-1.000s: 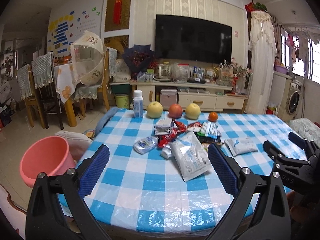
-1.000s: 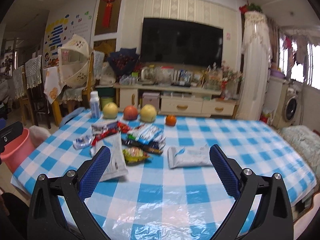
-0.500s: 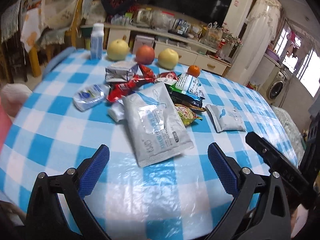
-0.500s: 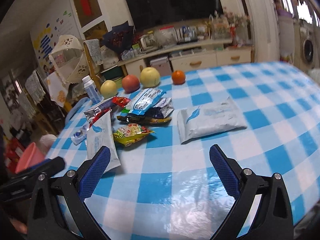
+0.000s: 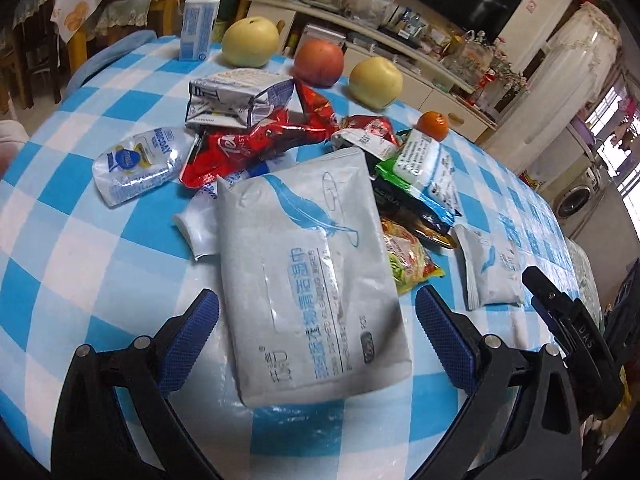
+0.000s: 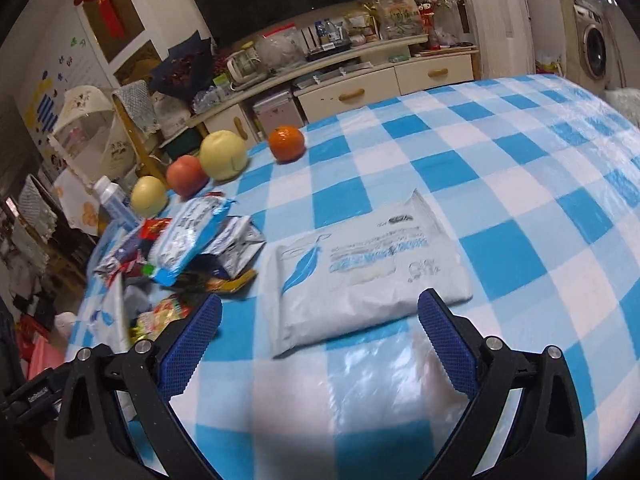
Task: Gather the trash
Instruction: 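Grasp the white wipes pack with the left gripper while the right gripper grasps the yellow chip bag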
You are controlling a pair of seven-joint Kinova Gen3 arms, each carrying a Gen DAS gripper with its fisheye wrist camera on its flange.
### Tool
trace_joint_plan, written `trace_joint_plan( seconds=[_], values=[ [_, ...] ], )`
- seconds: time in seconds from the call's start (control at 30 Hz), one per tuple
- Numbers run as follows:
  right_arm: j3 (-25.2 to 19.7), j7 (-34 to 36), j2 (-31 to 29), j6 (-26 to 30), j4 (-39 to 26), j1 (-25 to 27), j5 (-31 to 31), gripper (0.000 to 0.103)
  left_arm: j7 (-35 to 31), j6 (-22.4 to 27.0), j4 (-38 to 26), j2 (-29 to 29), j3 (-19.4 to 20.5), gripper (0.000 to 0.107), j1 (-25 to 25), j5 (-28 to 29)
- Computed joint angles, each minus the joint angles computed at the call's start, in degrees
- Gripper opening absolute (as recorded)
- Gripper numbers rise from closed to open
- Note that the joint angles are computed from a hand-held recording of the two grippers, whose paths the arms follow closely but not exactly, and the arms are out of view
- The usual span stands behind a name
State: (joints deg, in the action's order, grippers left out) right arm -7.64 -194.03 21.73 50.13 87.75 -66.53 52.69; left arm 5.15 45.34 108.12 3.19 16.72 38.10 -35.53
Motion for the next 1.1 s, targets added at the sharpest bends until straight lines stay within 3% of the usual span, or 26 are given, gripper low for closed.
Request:
trace_joint_plan(
  seconds=[0.37,0.6,0.77,0.9,1.0,1.1],
  values=[
    [1.24,18.73,4.76,0.33,-6.91,4.49,-11.23,0.098,-5.27,-4.64,0.51,1.41,-2.53,0.099,-2.14,3.61],
    [2.56,30.98,9.54,8.97,-14.98,1.08,-13.47,0.099,-5.91,-6.97,1.96,0.62,-2.47,0.085,-2.56,2.89],
    [3.39,31.73,9.0,7.5,-14.3,0.83,-14.71,0.098,-6.66,-7.0,2.31,-0.02,-1.89,0.074,-2.53,2.79],
    [3.13,31.86,7.43,3.26,-12.73,0.53,-14.92,0.097,-6.77,-6.33,3.12,-1.3,-1.21,0.069,-2.5,2.85],
    [5.19,27.61,5.58,-1.05,-10.49,-1.35,-13.0,0.097,-4.99,-7.0,4.93,-3.05,-0.39,0.068,-3.03,1.91],
    [0.41,20.62,3.62,-7.49,-7.57,2.44,-9.32,0.097,-4.15,-7.26,6.46,-4.99,0.98,0.068,-4.08,1.25]
  ],
)
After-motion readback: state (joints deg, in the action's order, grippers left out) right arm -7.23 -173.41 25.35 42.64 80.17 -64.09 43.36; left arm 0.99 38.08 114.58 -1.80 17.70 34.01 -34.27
